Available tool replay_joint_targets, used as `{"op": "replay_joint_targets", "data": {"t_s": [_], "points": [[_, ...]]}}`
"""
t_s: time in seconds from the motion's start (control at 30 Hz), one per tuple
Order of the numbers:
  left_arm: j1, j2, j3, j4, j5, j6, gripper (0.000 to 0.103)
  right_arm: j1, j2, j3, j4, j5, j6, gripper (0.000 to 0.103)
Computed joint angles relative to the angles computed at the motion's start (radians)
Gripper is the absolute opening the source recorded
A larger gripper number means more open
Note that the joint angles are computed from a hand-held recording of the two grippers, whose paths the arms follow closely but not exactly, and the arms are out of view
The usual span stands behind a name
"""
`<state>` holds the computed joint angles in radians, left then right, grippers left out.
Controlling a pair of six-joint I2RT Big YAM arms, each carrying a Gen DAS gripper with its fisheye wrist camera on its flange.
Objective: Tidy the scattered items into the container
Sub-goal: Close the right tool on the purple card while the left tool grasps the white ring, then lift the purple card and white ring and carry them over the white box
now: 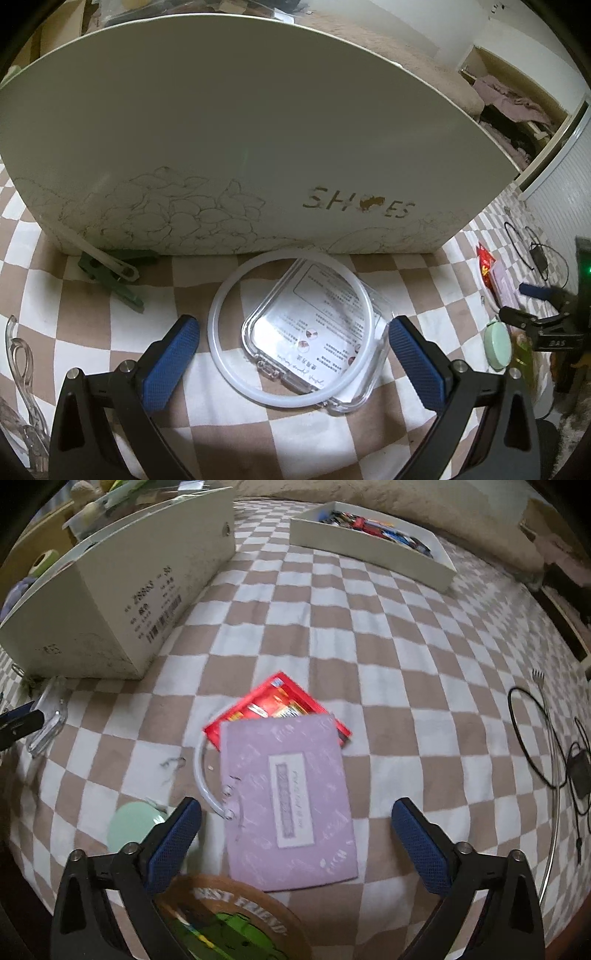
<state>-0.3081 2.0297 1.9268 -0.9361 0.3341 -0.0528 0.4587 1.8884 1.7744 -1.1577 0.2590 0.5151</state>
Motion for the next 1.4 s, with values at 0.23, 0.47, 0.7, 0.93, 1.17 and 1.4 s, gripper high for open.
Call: {"op": "replay_joint_targets", "data": {"t_s": [0.23,0.47,0.7,0.93,1.17,1.4], "points": [[0.009,0.002,0.010,0.013,0.023,-0.050,0.084,-0.005,-0.039,-0.050,0.054,-0.037,0.005,0.068],[0.008,-0.017,-0.019,0.029,0.009,-0.008,0.085,0.002,-0.047,-0.043,0.077,-0.046,-0.011,0.067],[0.023,-0.021,-0.011,0.013,0.061,-0.032,0.085,0.031,-0.091,-0.056,0.137,-0.018,0.021,0.067],[0.000,-0.048,-0.043,0.035,0.026,-0.002,0.085,0.037,-0.110,-0.048,0.216,-0.048,0.033,0.067],[0.003,-0.083,-0.072,0.082,0.041,0.002,0.085,0.066,-0.117,-0.052,0.293,-0.096,0.064,0.067],[0.000,-0.158,-0.142,0.170,0.048,0.037,0.085,0.098,-0.128,-0.079,0.407,-0.133,0.105,0.067]]}}
